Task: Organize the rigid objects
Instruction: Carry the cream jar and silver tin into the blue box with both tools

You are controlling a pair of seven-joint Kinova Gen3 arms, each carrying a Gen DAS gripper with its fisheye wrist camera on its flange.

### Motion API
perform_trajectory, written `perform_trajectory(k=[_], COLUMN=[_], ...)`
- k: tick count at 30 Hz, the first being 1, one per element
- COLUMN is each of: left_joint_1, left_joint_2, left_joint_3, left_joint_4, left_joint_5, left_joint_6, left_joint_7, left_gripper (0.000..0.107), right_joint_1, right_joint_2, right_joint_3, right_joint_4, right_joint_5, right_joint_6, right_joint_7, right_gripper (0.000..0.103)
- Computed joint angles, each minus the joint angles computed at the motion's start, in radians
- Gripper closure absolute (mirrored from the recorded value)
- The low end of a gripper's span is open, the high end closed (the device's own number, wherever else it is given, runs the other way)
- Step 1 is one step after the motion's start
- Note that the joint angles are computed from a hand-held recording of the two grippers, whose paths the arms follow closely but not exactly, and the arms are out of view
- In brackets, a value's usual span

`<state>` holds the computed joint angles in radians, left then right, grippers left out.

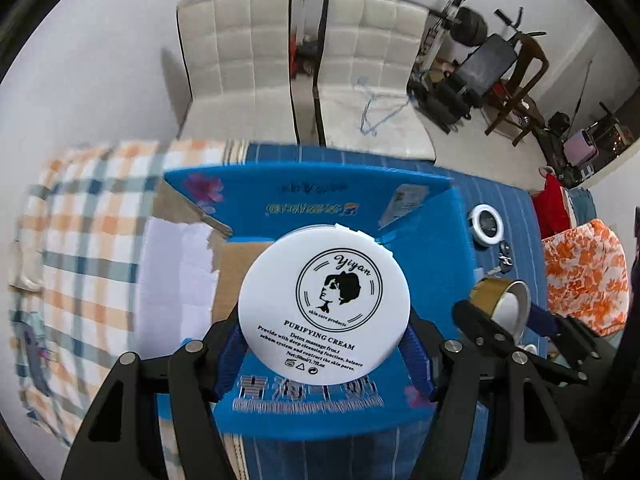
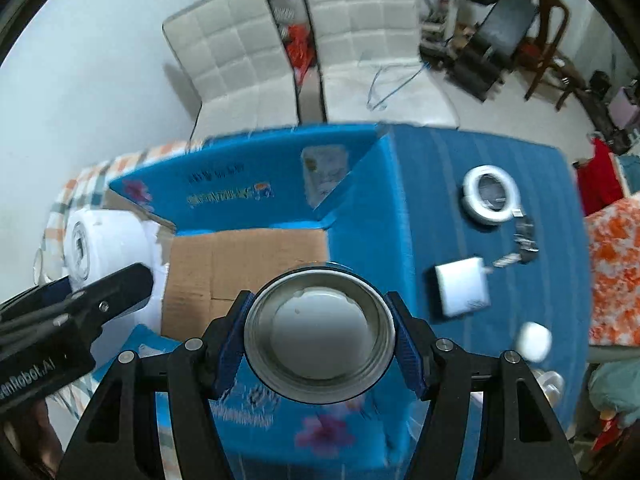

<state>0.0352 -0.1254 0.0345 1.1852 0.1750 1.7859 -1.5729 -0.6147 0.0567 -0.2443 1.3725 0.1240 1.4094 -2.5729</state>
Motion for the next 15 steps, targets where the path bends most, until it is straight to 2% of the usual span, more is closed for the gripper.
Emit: perform_trajectory(k=[2,6,10,15], left_joint_1=[-0.017,-0.052,-0.084,-0.101], left_joint_2=[0.043,0.125,0.201,0.249], left_joint_3=[-0.03,-0.045,-0.039,-0.024], left_joint_4=[0.035,0.097,0.137,0.168], left_joint_5=[0.043,0.099,0.141,0.168], left_joint_6=[-0.013,-0.039,-0.045,-0.054], left_joint_7=[-0.02,-0.069,-0.1,-0.107], left_gripper=[0.042,0.042,0.042,0.042], right_joint_1=[0.016,0.029,0.025,0.01], right_joint_2=[0.039,0.108,0.185,0.27], right_joint_3=[0.011,0.031,0.044,0.066], right_joint_4=[0.014,0.013,-0.027,-0.065], right_joint_5=[-0.023,-0.063,-0.085,-0.087], right_joint_6=[-0.04,-0.073,-0.071,-0.048], right_joint_7=[0.05,0.128,0.206,0.278], right_gripper=[0.036,0.036,0.036,0.036])
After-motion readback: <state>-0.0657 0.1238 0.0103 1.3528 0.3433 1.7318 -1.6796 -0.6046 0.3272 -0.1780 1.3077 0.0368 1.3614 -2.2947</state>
